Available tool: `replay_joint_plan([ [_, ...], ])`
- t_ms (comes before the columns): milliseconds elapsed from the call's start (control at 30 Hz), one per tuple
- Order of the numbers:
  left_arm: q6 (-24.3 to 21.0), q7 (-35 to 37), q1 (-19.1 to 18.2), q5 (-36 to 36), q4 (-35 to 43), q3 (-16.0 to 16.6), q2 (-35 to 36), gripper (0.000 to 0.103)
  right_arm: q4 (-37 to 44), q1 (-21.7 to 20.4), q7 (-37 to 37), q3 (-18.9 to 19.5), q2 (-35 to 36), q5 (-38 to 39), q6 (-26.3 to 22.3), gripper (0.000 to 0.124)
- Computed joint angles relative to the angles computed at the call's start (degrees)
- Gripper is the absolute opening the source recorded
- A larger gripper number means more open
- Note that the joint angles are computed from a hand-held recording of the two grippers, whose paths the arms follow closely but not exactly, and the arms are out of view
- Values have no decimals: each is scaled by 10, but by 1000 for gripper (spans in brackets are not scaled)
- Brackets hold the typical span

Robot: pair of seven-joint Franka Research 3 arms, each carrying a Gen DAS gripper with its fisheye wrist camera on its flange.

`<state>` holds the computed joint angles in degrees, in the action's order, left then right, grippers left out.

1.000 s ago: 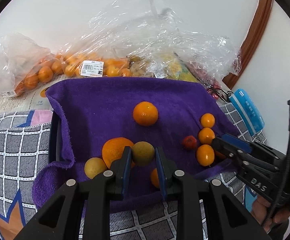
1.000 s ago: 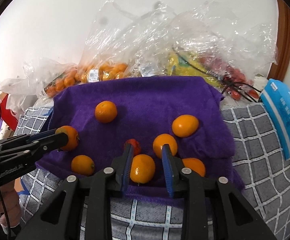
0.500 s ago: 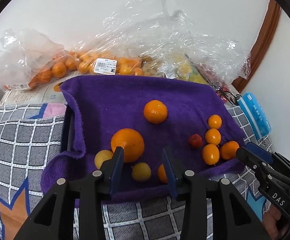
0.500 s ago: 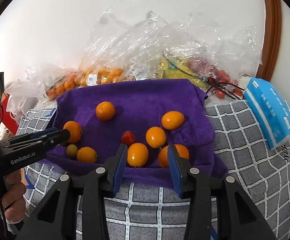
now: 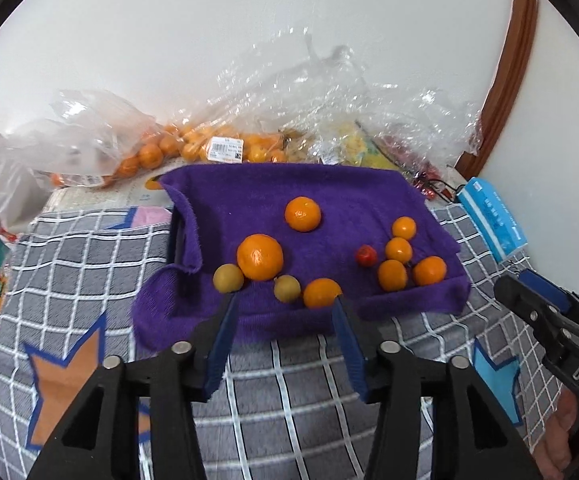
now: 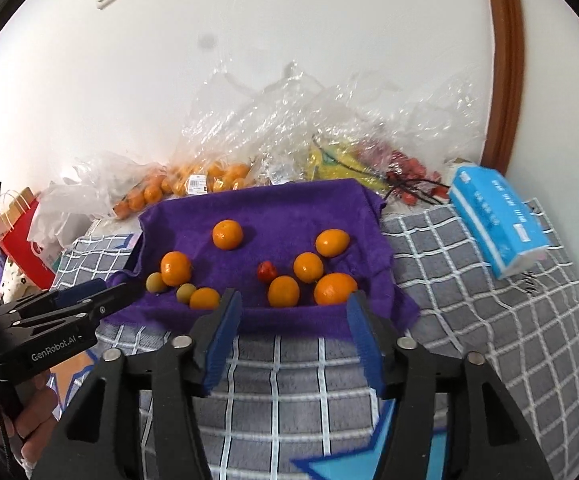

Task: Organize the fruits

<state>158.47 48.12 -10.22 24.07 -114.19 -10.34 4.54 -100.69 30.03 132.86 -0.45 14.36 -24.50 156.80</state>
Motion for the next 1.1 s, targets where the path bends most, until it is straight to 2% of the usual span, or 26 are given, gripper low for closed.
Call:
replay_joint_plan([
  [33,-1,-23,-4,21,-10,2,-13,58,-8,7,11,-5,-12,-14,-9,65],
  [133,-8,-84,-7,82,-36,-1,-49,66,-31,14,56,-4,-46,-63,-40,65],
  [233,-6,-101,-5,92,-65,-11,-82,69,-65,-1,78,17,-82,-72,-49,65],
  [300,-4,-96,-5,83,-85,-16,-106,72,-93,-11,100,30,-108,-87,-47,78],
  [400,-6,-117,2,94,-118,-30,-148,76,-134,-27,159,50,-147,-151,-36,86],
  [600,-9,-180,18,136,-168,-63,-215,80,-188,-65,225,103,-209,-227,-34,101],
  [867,-27,-229,28,176,-196,-99,-272,82,-230,-101,236,153,-268,-235,-44,102],
  [1100,-39,-250,26,198,-200,-112,-292,83,-253,-128,240,179,-300,-224,-36,102],
])
